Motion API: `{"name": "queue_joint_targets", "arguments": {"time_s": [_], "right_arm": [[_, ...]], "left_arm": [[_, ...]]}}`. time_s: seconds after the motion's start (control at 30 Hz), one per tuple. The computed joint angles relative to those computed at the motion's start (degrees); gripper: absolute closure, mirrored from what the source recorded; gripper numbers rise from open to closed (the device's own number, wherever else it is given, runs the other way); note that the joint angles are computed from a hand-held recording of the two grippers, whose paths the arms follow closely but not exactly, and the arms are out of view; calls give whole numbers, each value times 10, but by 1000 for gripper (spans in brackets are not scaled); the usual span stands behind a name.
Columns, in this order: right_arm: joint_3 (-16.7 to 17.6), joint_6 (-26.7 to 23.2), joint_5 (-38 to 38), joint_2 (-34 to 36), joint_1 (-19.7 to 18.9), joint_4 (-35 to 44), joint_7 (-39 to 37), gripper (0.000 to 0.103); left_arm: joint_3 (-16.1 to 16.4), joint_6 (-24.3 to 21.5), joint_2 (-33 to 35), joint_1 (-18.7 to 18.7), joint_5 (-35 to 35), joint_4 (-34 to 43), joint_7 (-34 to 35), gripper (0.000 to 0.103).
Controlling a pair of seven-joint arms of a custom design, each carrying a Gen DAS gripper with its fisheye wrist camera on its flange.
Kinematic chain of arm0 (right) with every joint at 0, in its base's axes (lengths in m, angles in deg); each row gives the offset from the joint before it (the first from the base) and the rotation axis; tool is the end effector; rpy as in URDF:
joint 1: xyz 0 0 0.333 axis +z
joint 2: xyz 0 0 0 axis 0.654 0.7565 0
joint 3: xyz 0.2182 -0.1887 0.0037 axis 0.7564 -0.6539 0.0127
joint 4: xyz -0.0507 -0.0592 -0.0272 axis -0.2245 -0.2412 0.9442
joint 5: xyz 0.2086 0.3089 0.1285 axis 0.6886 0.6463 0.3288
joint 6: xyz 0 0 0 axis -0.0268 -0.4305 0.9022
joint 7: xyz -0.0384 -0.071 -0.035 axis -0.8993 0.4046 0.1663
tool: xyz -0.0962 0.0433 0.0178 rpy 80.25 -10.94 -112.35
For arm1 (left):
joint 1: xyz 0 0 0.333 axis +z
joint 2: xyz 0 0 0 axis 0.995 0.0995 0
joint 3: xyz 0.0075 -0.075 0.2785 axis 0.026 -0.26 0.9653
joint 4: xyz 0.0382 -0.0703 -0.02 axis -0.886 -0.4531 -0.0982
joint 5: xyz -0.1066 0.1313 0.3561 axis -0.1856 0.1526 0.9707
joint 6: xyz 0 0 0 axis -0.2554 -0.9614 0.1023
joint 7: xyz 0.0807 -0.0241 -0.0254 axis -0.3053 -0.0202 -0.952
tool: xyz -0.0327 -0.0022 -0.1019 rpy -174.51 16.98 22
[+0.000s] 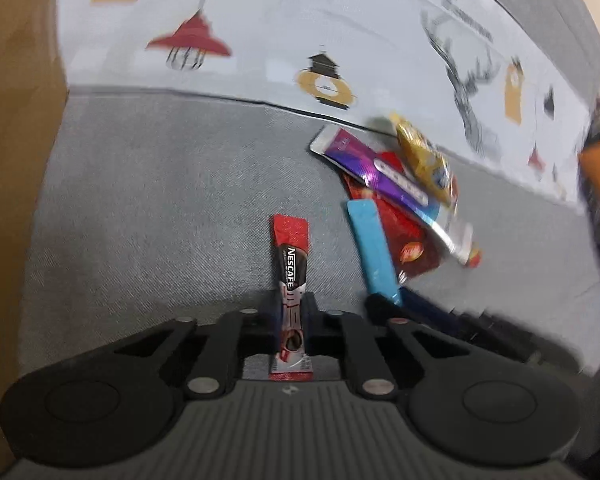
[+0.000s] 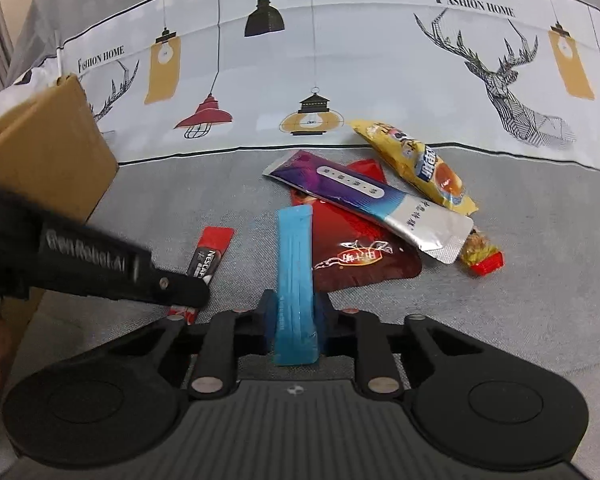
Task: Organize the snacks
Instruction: 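Grasp the red Nescafé stick with the left tool while the right tool grasps the blue ice-pop, then carry the Nescafé stick with the left tool while the right tool carries the blue ice-pop into the box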
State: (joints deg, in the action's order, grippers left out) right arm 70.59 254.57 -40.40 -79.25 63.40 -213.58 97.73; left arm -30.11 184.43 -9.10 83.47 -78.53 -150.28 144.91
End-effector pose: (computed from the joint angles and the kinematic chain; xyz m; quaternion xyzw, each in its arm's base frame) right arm 0.5177 0.2544 0.3390 -0.6847 0.6321 -0.1452 0.3324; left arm 0.5806 -0.0724 0.3676 -0.6650 0.6976 -0.2604 0.0568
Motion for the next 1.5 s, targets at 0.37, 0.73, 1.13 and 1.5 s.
{"name": "queue_joint_targets", "arguments": {"time_s": [0.37, 0.73, 1.13, 1.5], "right_arm": [[-19, -24, -131, -70, 15, -46, 136, 85], [87, -3, -501, -191, -123, -98, 650, 85], [187, 10, -508, -276, -206, -143, 742, 85], [189, 3, -341, -334, -130, -143, 613, 85]], "left_arm": [[4, 30, -92, -20, 190, -106, -113, 95], [-16, 7, -196, -21, 225, -162, -134, 95], [14, -26, -318, -23, 196, -214, -101, 95], [61, -48, -433, 3, 149, -234, -5, 95]]}}
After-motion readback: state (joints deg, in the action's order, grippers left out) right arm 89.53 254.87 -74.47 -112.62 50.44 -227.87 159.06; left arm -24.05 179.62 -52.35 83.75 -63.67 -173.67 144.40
